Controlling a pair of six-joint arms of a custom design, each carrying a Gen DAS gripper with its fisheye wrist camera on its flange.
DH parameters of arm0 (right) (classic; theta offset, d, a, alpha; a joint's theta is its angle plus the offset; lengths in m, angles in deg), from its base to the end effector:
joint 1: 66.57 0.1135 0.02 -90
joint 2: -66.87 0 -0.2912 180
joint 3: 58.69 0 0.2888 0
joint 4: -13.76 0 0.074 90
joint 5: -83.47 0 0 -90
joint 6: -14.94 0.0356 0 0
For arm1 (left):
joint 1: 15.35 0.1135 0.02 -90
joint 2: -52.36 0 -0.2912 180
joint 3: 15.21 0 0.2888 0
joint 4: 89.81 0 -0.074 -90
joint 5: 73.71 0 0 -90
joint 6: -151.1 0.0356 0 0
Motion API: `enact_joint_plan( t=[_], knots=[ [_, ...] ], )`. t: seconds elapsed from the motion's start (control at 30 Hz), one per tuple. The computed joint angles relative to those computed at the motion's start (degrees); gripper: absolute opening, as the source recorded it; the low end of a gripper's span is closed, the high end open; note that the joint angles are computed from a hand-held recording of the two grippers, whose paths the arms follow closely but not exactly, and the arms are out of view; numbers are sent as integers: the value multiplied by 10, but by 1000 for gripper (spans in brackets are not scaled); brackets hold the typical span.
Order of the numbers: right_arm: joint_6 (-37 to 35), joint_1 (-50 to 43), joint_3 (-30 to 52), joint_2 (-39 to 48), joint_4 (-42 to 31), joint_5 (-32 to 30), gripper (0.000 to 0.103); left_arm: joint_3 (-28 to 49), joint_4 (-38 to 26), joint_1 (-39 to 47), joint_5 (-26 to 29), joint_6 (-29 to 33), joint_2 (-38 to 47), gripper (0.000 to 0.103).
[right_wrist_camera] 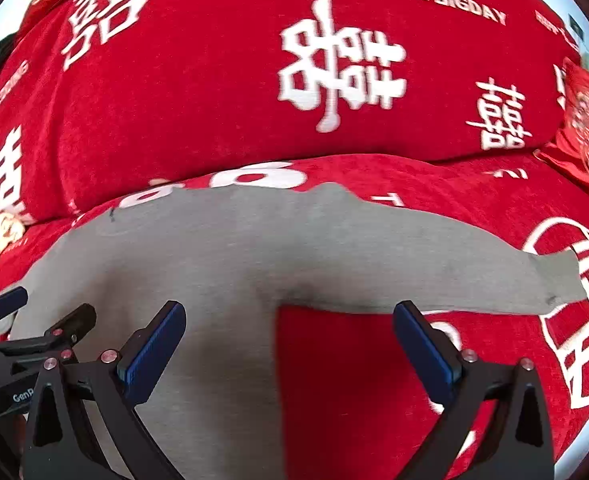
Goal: Fold small clothes
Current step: 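Move the right gripper to the sweater sleeve cuff and close on it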
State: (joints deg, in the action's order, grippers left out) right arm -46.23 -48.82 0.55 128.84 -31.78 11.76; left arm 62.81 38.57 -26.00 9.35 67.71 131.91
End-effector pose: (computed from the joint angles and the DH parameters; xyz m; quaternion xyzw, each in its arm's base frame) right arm 0.2352 0.0636 0.2763 0.1454 0.9128 0.0026 0.3817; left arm 0.3167 -0.0552 0.3047 0.1232 0.9391 0.0463 0.3173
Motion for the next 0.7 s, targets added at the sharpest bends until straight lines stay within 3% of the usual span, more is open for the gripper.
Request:
enact_joint_plan(
  t=[0.3,0.7],
  knots=[
    [-44,-143,-27,-49,-9,-69,103,34,-3,-94,-42,-38,40,103],
    [-135,-410,-68,-82,-9,-203,103,98,-12,-196,-78,-74,117,103]
  ],
)
